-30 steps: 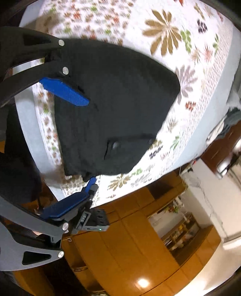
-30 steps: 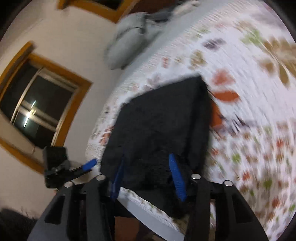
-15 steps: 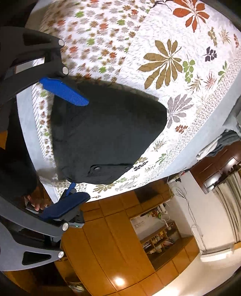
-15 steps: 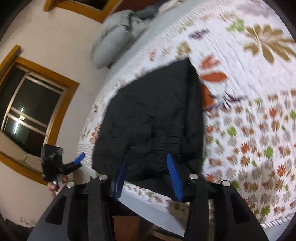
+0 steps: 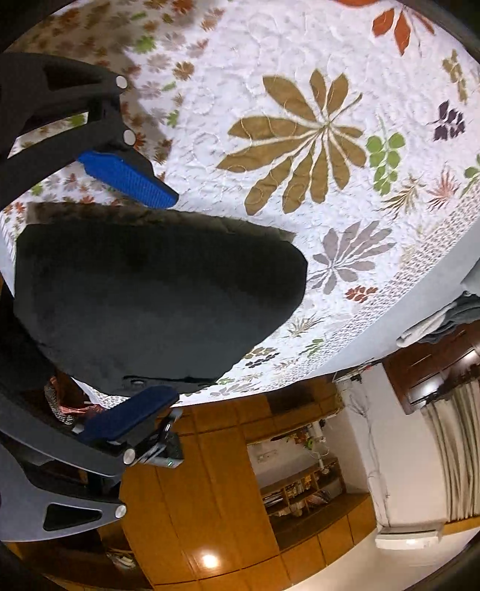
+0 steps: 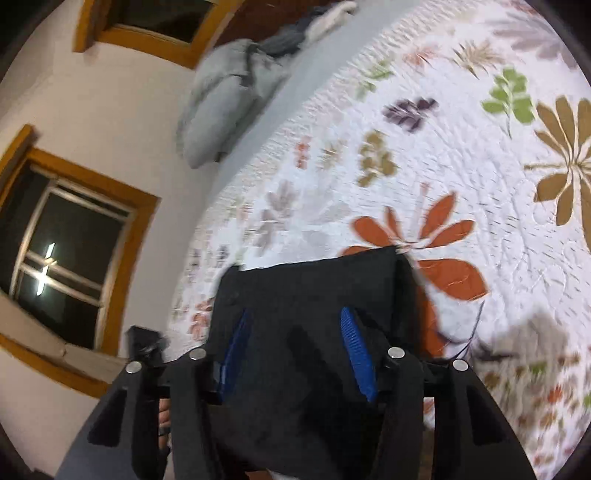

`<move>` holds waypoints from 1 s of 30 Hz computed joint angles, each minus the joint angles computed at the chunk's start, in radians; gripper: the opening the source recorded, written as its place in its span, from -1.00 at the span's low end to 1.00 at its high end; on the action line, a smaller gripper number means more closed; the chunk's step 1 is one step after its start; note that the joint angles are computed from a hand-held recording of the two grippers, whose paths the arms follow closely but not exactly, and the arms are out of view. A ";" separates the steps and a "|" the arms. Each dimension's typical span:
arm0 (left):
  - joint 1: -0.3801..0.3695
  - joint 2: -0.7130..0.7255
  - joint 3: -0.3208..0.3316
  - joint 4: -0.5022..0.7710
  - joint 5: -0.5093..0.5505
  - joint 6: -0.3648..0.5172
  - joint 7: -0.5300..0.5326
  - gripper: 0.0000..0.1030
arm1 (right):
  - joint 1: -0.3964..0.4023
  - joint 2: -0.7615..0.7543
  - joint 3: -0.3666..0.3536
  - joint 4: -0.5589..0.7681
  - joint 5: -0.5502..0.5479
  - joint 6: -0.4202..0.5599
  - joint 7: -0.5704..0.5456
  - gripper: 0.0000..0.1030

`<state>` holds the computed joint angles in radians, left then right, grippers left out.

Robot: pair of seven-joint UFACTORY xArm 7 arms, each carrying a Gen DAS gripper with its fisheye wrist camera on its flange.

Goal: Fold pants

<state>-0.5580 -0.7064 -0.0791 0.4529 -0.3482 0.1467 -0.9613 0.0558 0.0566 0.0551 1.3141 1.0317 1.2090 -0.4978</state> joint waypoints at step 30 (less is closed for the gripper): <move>-0.517 0.238 0.575 0.231 -0.586 0.204 0.836 0.91 | -0.086 -0.023 -0.057 -0.097 -0.085 0.263 0.113 0.94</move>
<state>-1.0750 -0.4685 0.4964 0.6842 -0.9346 0.3502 -0.1254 -0.0305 0.0337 -0.0018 1.2166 0.9465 1.4720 -0.3848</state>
